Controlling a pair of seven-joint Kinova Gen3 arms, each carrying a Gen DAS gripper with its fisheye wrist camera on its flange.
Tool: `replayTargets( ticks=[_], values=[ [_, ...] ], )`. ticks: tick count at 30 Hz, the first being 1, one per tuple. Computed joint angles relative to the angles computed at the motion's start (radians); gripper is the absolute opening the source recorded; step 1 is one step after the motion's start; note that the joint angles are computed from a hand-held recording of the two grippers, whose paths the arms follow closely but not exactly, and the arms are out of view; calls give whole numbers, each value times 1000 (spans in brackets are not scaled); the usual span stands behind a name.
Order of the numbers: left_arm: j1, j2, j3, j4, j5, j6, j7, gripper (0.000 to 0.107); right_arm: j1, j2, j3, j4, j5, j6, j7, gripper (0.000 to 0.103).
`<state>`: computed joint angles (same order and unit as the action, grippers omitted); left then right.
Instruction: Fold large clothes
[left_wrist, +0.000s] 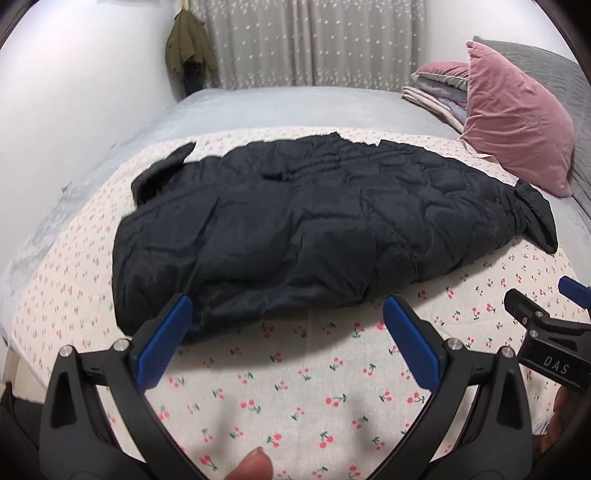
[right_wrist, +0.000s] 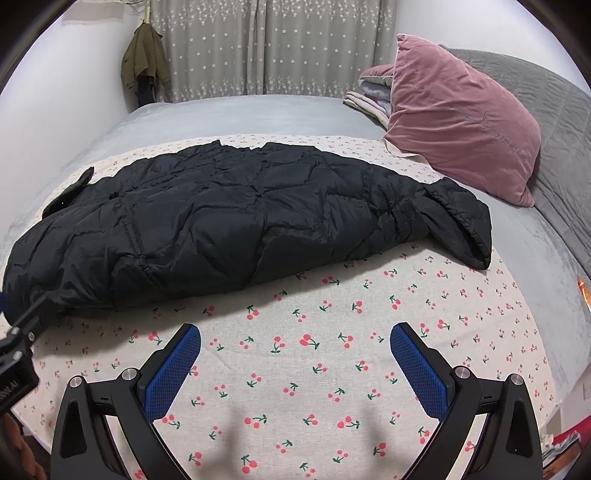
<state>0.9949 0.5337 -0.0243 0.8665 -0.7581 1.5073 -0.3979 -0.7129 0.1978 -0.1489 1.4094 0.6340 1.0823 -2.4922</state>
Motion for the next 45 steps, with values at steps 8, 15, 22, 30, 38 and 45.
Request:
replayTargets(
  ticks=[8, 15, 22, 30, 38, 45],
  values=[
    [-76, -14, -8, -6, 19, 31, -61, 103, 4, -3, -1, 2, -7, -1, 10, 103],
    [-159, -63, -6, 77, 59, -5, 2, 103, 12, 13, 2, -13, -23, -1, 36, 103],
    [-245, -117, 27, 183, 105, -77, 46, 103, 18, 46, 19, -45, -58, 8, 62, 103],
    [-353, -207, 97, 333, 212, -298, 18, 71, 27, 54, 24, -51, -103, -14, 106, 103],
    [-310, -271, 115, 419, 140, -356, 14, 9, 6, 55, 26, -76, -109, -5, 144, 103],
    [-328, -383, 198, 568, 154, -455, -69, 6, -51, 51, 24, -71, 3, 31, 132, 103]
  ],
)
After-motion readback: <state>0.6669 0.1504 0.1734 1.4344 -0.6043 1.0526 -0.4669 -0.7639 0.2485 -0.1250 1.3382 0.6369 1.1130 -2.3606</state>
